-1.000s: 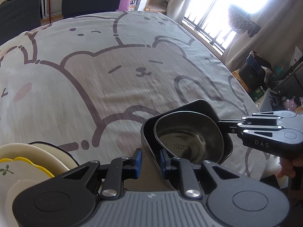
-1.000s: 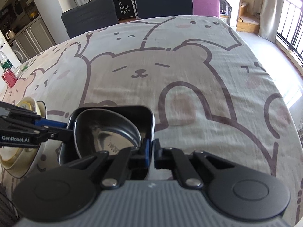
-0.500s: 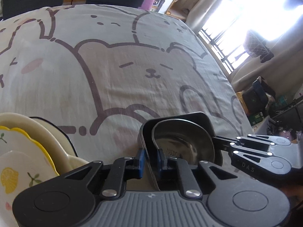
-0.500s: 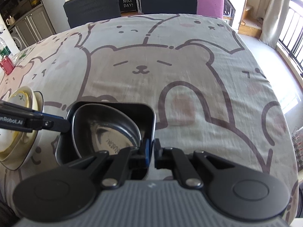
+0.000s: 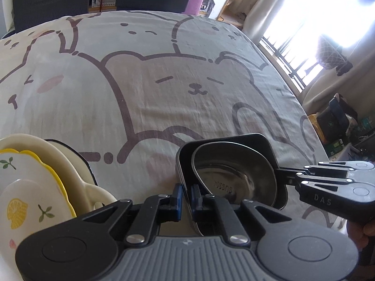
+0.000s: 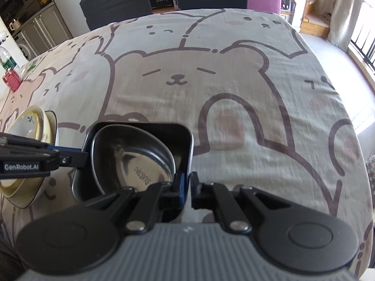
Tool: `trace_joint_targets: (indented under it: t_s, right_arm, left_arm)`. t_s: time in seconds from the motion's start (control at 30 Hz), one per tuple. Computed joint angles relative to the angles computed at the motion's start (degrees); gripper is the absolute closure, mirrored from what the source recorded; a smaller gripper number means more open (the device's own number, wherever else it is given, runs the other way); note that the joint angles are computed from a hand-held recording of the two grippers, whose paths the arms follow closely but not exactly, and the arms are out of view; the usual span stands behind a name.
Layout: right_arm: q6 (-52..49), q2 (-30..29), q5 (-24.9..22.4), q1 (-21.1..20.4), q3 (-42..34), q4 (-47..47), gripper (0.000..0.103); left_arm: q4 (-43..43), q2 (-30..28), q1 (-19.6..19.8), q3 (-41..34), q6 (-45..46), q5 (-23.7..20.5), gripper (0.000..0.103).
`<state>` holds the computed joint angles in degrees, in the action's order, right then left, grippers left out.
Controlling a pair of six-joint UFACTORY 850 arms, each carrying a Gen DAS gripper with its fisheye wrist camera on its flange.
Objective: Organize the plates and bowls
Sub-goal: 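Close both grippers on the tray rim around the nested bowl, then lift the steel tray with both grippers and carry it over the plate stack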
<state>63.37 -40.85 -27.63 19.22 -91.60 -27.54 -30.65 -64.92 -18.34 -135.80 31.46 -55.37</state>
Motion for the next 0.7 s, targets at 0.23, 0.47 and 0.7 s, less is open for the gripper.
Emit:
trace_joint_targets:
  t_s: [0.23, 0.47, 0.7]
  right_arm:
    - [-4.46, -0.37, 1.22, -1.20, -0.42, 6.12, 0.097]
    - [-6.24, -1.16, 0.70, -1.59, -1.46, 8.30, 0.097]
    - [-6.35, -1.58, -0.80, -1.56, -2.40, 7.11, 0.098]
  left_arm:
    - [-0.22, -0.14, 0.02, 0.51, -6.11, -0.44, 0.093]
    - [2.17, 0.79, -1.13, 2.59, -6.47, 2.64, 0.092]
    - [2.02, -1.86, -1.61, -1.56, -7.88, -0.22, 0.093]
